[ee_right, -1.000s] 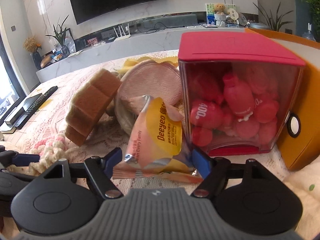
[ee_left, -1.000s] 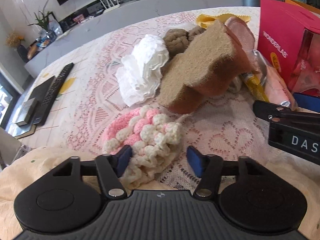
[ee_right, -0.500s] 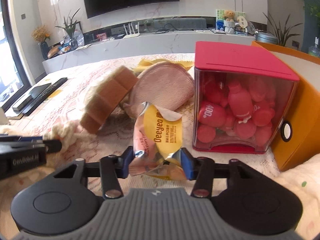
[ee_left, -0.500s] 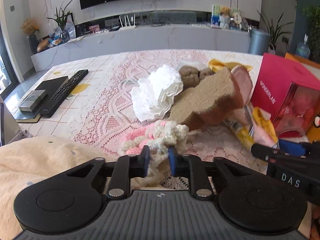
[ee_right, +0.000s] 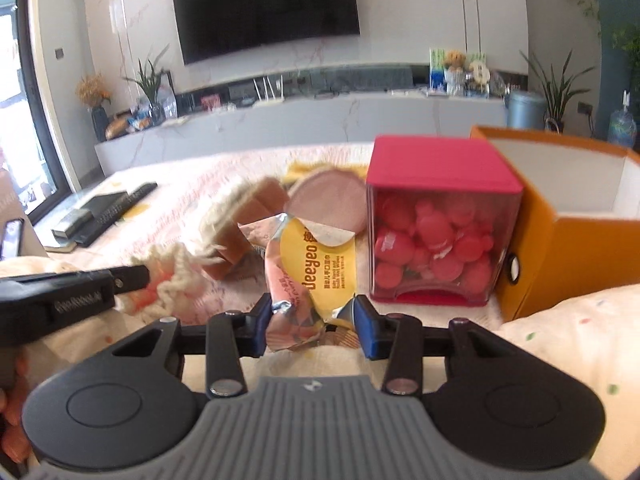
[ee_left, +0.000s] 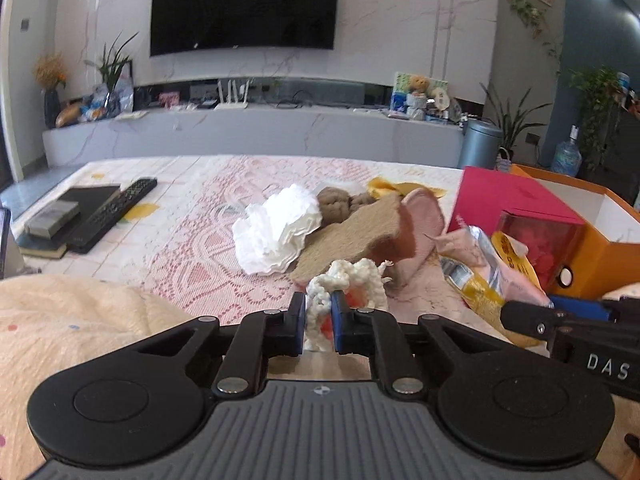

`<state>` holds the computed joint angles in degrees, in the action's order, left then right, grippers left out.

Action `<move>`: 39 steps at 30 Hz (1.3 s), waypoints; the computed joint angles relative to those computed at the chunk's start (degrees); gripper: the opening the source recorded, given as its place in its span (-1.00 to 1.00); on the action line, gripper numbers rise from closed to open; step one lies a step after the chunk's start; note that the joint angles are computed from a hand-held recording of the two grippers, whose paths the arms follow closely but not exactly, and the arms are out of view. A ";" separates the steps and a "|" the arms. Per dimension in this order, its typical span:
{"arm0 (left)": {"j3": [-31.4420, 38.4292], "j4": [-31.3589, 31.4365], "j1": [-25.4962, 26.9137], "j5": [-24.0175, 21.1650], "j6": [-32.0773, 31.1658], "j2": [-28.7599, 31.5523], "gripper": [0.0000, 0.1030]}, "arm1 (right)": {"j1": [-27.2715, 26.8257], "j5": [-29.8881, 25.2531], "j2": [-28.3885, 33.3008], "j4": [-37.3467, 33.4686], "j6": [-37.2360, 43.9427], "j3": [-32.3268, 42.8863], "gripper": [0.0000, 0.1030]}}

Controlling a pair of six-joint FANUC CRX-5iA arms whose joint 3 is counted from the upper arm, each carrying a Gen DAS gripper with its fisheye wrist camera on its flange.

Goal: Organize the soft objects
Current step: 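Lift both held items and carry them over the orange box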

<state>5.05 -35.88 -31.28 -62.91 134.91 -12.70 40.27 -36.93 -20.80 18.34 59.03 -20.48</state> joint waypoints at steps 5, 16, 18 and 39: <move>0.15 -2.24 -2.32 0.55 2.12 -0.78 -0.73 | 0.77 0.73 -4.11 3.00 -2.80 -2.25 -0.18; 0.45 -1.24 -3.25 4.69 4.83 -2.59 -0.80 | -1.34 2.01 -10.12 7.55 -8.41 -3.92 -0.18; 0.66 -0.29 -3.22 6.78 4.17 -2.62 -0.82 | -2.16 1.84 -10.77 7.61 -9.18 -3.88 -0.18; 8.69 17.87 2.19 23.43 -17.05 7.84 -0.84 | -17.27 3.69 -7.40 -1.55 2.35 3.57 -0.18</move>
<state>13.74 -18.01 -29.10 -39.48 117.86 -4.86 23.00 -33.23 -28.20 16.79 61.38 -16.91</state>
